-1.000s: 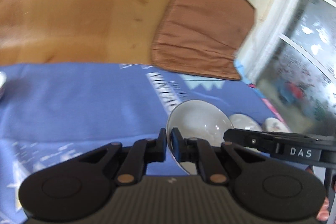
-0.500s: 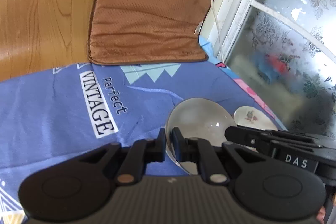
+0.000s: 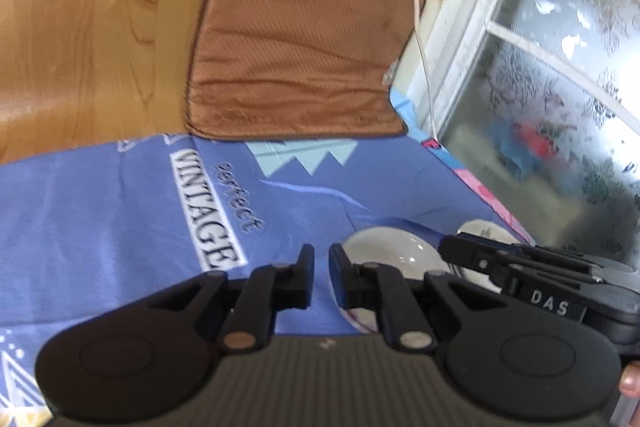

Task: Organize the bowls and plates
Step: 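Release both bowls beside the plate stack by the window, then move both open tools back to the last bowls near the mug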

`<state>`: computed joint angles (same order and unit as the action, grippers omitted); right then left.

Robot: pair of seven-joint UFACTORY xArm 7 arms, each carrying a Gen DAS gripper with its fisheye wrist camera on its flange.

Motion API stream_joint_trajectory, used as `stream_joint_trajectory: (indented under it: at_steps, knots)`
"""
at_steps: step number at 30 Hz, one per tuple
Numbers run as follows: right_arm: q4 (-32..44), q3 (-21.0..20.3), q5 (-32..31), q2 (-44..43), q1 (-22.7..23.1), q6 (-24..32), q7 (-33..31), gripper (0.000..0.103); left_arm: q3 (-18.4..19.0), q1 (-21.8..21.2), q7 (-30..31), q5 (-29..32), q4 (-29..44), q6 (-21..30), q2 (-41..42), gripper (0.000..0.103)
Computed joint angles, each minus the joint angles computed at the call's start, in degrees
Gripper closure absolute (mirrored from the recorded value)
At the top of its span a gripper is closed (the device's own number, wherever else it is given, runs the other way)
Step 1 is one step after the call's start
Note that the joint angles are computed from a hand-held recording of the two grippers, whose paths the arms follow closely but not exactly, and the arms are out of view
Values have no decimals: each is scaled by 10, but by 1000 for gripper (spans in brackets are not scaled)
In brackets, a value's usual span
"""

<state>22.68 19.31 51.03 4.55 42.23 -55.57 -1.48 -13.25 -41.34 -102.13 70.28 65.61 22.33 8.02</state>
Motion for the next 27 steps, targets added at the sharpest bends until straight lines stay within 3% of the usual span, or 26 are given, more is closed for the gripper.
stream_joint_trajectory:
  at_steps: [6,10,16,21,24,25,27]
  knots:
    - [30,7,-10,8,13,-5,-33,87,-14,29,-60,49,-95,14,-88,94]
    - [77,9,-28,31,26,26,-65,87,-37,60,-71,37,-189,55,-172,94]
    - [169,-5,-110,66,29,154,-52,87,-40,113,-100,-13,-365,87,-357,94]
    - [292,-35,-120,120,71,261,-75,87,-53,165,-148,-63,-486,149,-513,92]
    - [393,-80,-99,167,126,335,-94,87,-77,200,-207,-83,-550,164,-586,92]
    - [428,-111,-84,183,158,360,-104,87,-70,206,-208,-101,-563,160,-598,92]
    - [514,-215,-49,226,251,432,-111,87,-53,223,-209,-121,-585,139,-636,92]
